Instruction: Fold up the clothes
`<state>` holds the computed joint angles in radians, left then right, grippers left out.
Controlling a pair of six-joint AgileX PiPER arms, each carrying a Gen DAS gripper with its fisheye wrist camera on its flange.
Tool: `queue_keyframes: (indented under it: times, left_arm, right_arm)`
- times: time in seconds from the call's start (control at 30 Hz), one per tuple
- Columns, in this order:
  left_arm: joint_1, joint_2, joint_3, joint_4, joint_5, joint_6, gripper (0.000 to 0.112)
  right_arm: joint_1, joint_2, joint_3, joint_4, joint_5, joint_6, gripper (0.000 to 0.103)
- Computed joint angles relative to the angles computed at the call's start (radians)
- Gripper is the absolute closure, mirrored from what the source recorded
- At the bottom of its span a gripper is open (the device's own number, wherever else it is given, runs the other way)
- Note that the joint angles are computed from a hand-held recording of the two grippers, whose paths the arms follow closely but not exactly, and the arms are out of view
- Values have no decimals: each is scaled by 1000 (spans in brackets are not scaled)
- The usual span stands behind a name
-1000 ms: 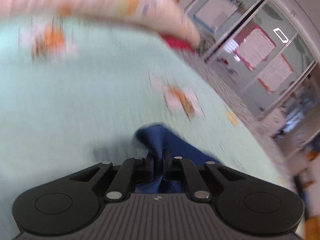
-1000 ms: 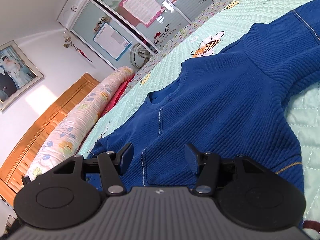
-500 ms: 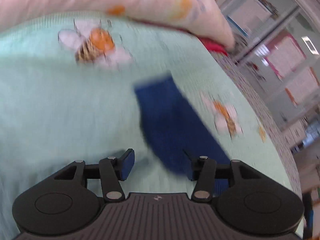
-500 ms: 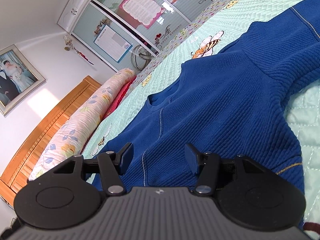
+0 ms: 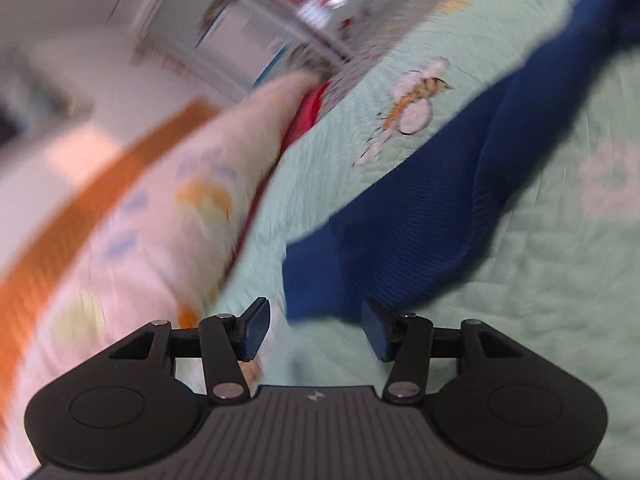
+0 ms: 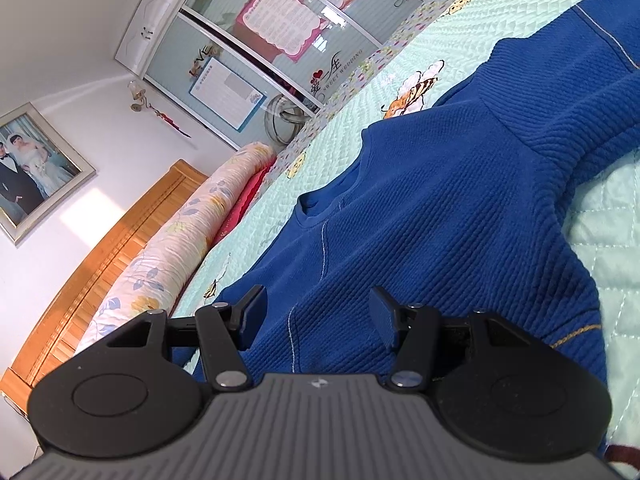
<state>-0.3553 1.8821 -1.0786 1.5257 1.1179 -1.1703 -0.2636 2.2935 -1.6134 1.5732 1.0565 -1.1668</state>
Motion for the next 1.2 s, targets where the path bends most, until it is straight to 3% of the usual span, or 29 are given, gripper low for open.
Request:
queue_keyframes:
  times: [0.13, 0.37, 0.53, 0.6, 0.63, 0.67, 0.7, 0.73, 0.8, 0.87, 0.93, 1.03, 1.2]
  left_arm:
    - [43, -31, 79, 113, -104, 211, 60]
    - [73, -184, 213, 138, -242, 383, 60]
    - [117, -101, 138, 199, -271, 384, 58]
    - [123, -51, 41, 123, -270, 424, 59]
    - [120, -30, -30, 24, -260, 480, 61]
    - [130, -24, -95, -76, -268, 506, 82]
    - [142, -31, -145, -176, -290, 496, 99]
    - [157, -44, -191, -276, -307, 465, 106]
    - [173, -79, -251, -397, -317, 417, 107]
    - [173, -123, -262, -416, -334, 343, 107]
    - [176, -181, -244, -421, -398, 259, 107]
    - [105, -203, -225, -333, -346, 170, 107]
    - [103, -168, -234, -341, -320, 173, 107]
  right_arm:
    - [-2, 7, -6, 5, 6, 8, 46]
    - [-4, 18, -14, 18, 15, 18, 46]
    - [-6, 24, -20, 26, 22, 25, 46]
    - [-5, 22, -16, 28, 22, 23, 46]
    - [-5, 21, -14, 29, 22, 22, 46]
    - [-5, 20, -12, 30, 22, 21, 46]
    - [-5, 19, -10, 31, 22, 20, 46]
    - [-5, 18, -8, 33, 22, 19, 46]
    - [-6, 20, -7, 39, 26, 18, 46]
    - [-8, 24, -9, 46, 33, 19, 46]
    - [-10, 29, -12, 51, 40, 22, 46]
    - [-12, 33, -14, 56, 46, 24, 46]
    - [-14, 35, -14, 62, 51, 25, 46]
